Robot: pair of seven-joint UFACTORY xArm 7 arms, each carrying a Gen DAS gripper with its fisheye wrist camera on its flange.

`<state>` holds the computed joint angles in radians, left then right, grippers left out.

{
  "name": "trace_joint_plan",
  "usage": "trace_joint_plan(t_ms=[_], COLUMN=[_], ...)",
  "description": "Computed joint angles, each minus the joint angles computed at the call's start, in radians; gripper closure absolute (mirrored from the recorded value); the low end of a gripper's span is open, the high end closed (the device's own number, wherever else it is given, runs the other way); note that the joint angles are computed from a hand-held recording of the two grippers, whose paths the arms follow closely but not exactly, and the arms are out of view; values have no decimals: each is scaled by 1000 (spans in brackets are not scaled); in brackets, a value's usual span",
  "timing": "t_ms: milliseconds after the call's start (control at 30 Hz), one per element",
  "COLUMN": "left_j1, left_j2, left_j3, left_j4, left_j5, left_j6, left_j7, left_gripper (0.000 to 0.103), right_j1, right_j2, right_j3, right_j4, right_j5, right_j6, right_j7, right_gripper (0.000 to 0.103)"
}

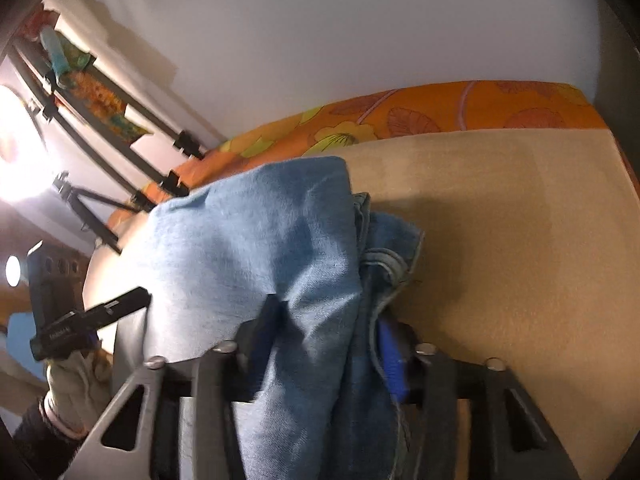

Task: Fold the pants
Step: 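Pinch the jeans' folded edge with the left gripper while the right gripper pinches beside it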

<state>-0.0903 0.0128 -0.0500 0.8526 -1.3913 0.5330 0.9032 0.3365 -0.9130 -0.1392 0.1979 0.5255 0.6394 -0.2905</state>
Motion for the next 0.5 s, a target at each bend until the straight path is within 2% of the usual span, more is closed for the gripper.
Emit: trace_joint_plan(t_ms=[67, 167, 333, 500], left_j1=[-18, -53, -94, -131], left_j2=[-24, -58, -121, -172], left_j3=[-16, -33, -24, -19], left_j4=[-14, -34, -59, -54], left_j5=[11, 25, -41, -72], left_j6=[-64, -158, -199, -198], left_j7=[31, 81, 169, 224], left_gripper=[76, 84, 89, 90], right_j1=[-18, -18, -26, -43], right_j2=[-45, -106, -236, -377], right_j3=[38, 75, 118, 100], right_j4=[-22, -39, -57, -65], right_j5=[-6, -25, -110, -172], right_j6=[-17, -35, 1, 80], right_j7=[45, 115, 215, 260], right_gripper=[73, 80, 83, 87])
